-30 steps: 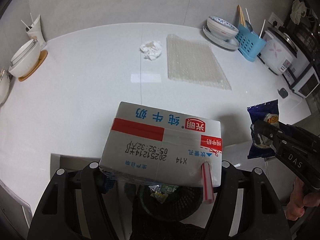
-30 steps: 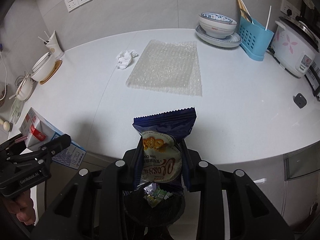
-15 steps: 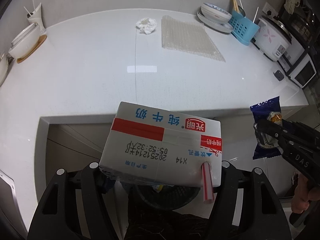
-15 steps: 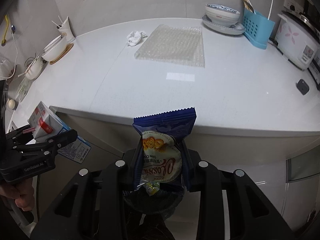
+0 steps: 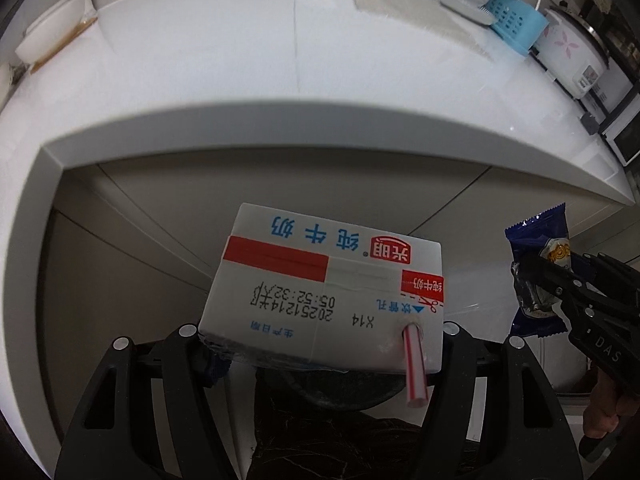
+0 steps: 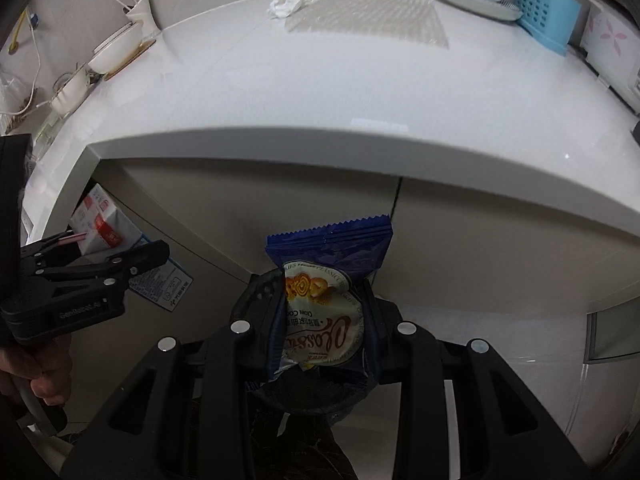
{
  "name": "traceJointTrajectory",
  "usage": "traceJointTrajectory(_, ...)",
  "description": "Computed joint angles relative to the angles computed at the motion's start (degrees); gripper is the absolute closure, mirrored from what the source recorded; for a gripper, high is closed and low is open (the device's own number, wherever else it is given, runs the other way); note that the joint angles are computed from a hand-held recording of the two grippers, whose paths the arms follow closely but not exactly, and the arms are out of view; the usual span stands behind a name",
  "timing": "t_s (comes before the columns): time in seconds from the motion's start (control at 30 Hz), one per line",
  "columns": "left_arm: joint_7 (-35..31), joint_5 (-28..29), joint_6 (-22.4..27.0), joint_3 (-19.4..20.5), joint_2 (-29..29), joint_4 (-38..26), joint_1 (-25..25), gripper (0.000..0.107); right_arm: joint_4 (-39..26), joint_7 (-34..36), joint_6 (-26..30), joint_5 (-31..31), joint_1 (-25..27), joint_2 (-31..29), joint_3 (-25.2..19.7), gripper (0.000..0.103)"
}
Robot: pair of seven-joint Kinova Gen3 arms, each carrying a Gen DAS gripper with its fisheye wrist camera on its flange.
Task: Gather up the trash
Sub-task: 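Carry the milk carton and blue snack packet down over the trash bin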
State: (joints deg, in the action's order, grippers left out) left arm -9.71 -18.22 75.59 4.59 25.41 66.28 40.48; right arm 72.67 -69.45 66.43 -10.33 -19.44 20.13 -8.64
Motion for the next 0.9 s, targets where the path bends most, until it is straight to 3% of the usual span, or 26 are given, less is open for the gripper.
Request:
traceJointTrajectory(0.13,2.37,0.56,-4.98,0.08,-1.27,6.06,-0.31,0.042,3.22,1.53,-2.99,-0.15,-0.3,0.18,-0.62,0.072)
traceJointTrajectory(0.33,3.52,1.61,-8.35,0.49,-0.27,9.46,-1.22,0.041,3.77,0.39,-3.51,1.05,-1.63,3.73,-0.31,0.072)
traceJointTrajectory(0.9,-0.06,5.24,-13.4,0.26,4.87,9.24,-2.6,0.041,3.99,-1.78,-3.77,3.84,-0.79,7.52,0.78,0.072)
